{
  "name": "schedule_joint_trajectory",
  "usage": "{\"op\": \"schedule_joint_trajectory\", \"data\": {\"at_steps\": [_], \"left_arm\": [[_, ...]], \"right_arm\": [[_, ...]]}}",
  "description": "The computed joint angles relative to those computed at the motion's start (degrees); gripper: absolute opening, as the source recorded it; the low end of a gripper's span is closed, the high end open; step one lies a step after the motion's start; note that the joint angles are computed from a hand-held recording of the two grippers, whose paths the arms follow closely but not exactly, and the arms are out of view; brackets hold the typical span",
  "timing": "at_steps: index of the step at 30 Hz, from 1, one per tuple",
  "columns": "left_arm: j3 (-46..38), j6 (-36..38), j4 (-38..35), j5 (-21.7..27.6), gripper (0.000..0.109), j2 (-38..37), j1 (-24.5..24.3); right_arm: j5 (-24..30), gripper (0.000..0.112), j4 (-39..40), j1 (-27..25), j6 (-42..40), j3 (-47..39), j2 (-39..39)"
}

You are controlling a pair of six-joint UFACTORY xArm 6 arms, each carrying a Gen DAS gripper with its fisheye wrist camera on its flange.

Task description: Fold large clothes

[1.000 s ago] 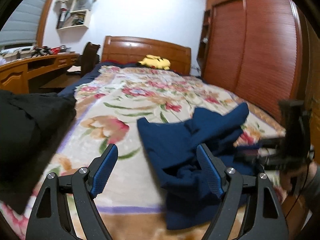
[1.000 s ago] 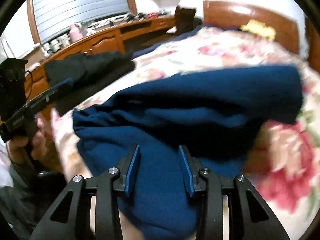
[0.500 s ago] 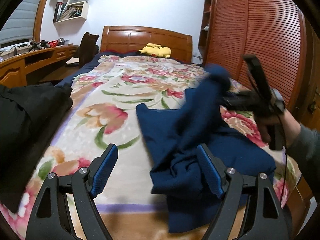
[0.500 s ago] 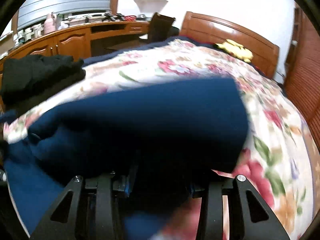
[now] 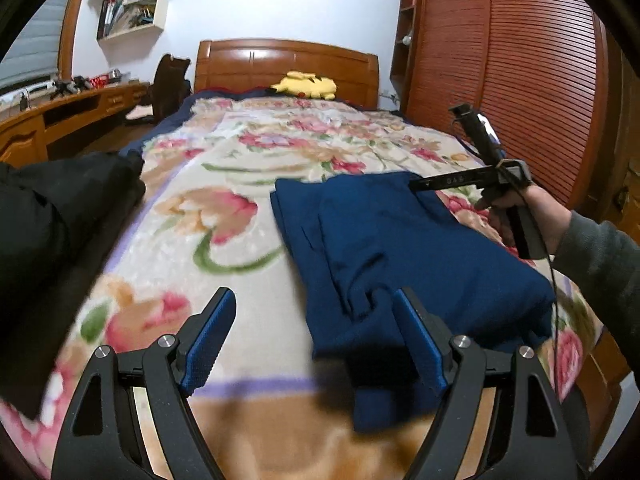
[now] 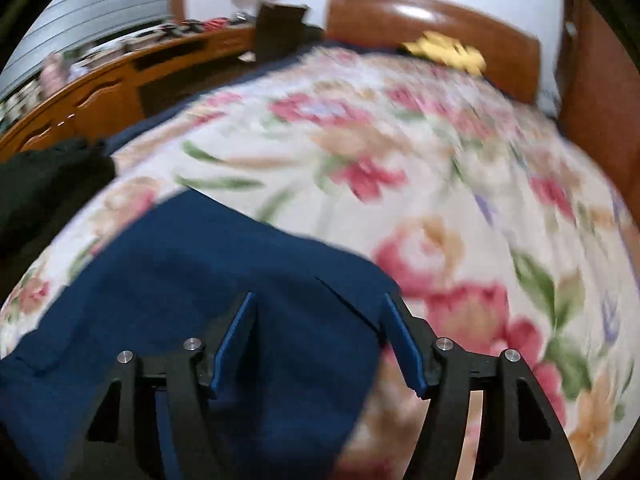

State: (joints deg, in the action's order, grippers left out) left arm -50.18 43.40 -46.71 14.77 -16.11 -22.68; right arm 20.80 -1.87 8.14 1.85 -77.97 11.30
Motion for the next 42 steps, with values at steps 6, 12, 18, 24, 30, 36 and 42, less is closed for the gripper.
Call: {"op": "schedule_joint_trajectory", "data": {"at_steps": [6, 12, 18, 24, 30, 36, 42], "left_arm": [[3.6, -3.9, 3.6, 3.7, 0.082, -4.1, 0.4], [5.0, -9.2, 10.9, 5.5, 0.068, -4.2, -0.8], [3.8, -8.5, 9.1, 7.9, 0.05, -3.6, -0.9], [4.8, -9.1, 9.6, 8.0, 0.04, -4.4, -1.3], [4.2, -5.6, 5.3, 10.0, 0.013, -4.5, -1.4], [7.1, -6.0, 7.1, -1.3, 0.008, -8.0, -3.2], [3.6, -0.7, 5.3, -3.1, 0.007, -8.1, 1.6]], "right_arm": [[2.9, 0.079, 8.2, -1.2, -3.0, -4.6, 3.6], [1.6, 0.08, 21.5, -1.7, -11.7, -4.5, 4.9], [5.5, 0.08, 30.6, -2.2, -17.2, -5.1, 4.7], [10.3, 0.08, 36.1, -2.5, -21.4, -7.1, 5.5], [8.1, 0.028, 32.0, -1.2, -22.3, -5.6, 3.9], [-1.1, 0.015, 22.6, 2.7, -19.3, -1.8, -2.4], [-4.9, 0.014, 2.9, 6.4, -5.4, -5.0, -3.1]]}}
